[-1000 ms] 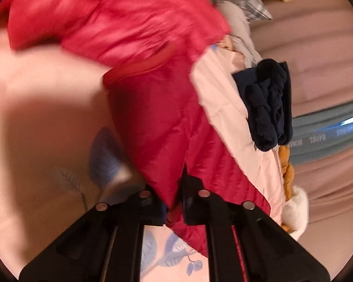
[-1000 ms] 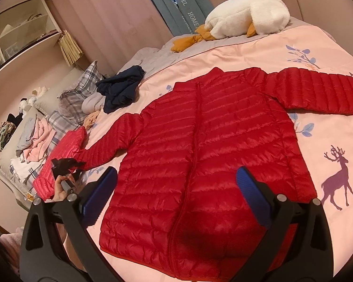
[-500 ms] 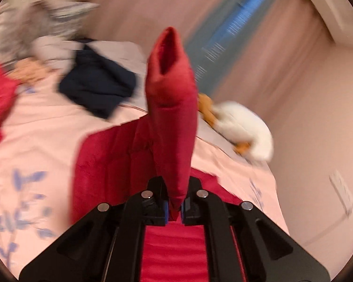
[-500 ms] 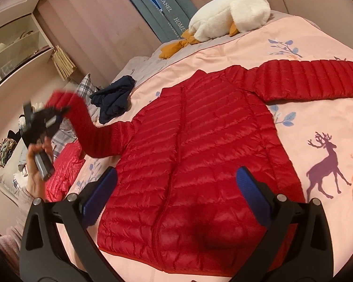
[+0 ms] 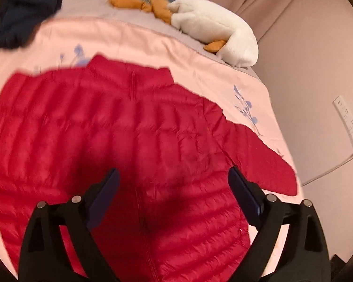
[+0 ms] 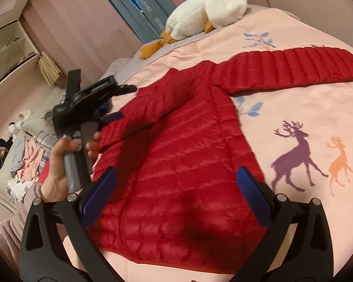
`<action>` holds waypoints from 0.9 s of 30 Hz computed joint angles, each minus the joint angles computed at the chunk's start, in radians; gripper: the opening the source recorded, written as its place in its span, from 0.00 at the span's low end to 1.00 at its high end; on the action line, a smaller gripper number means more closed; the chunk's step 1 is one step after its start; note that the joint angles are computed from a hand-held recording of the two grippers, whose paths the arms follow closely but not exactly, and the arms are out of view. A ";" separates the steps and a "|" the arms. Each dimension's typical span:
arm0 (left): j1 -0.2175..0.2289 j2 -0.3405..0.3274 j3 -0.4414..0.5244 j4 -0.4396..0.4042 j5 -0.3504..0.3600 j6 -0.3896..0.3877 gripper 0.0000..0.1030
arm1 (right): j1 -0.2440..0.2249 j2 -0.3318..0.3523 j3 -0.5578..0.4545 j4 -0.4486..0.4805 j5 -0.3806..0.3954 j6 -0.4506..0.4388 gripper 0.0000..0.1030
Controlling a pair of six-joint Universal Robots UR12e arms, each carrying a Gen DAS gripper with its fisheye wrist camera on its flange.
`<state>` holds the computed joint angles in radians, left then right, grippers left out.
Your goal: Fold large clothes
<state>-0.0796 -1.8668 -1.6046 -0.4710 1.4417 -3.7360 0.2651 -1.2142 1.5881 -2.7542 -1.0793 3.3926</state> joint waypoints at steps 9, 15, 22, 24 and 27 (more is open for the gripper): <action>0.122 0.169 -0.289 0.284 -0.117 -0.164 0.90 | 0.005 0.105 -0.154 0.082 0.045 0.001 0.98; 0.238 0.161 -0.398 0.499 -0.327 -0.367 0.90 | 0.044 0.271 -0.416 0.216 -0.002 0.011 0.98; 0.253 0.088 -0.366 0.544 -0.338 -0.440 0.90 | 0.084 0.445 -0.694 0.386 -0.152 0.005 0.72; 0.248 0.079 -0.352 0.507 -0.295 -0.437 0.90 | 0.094 0.468 -0.727 0.415 -0.208 -0.014 0.52; 0.235 0.064 -0.341 0.520 -0.192 -0.474 0.90 | 0.106 0.477 -0.736 0.410 -0.261 -0.094 0.17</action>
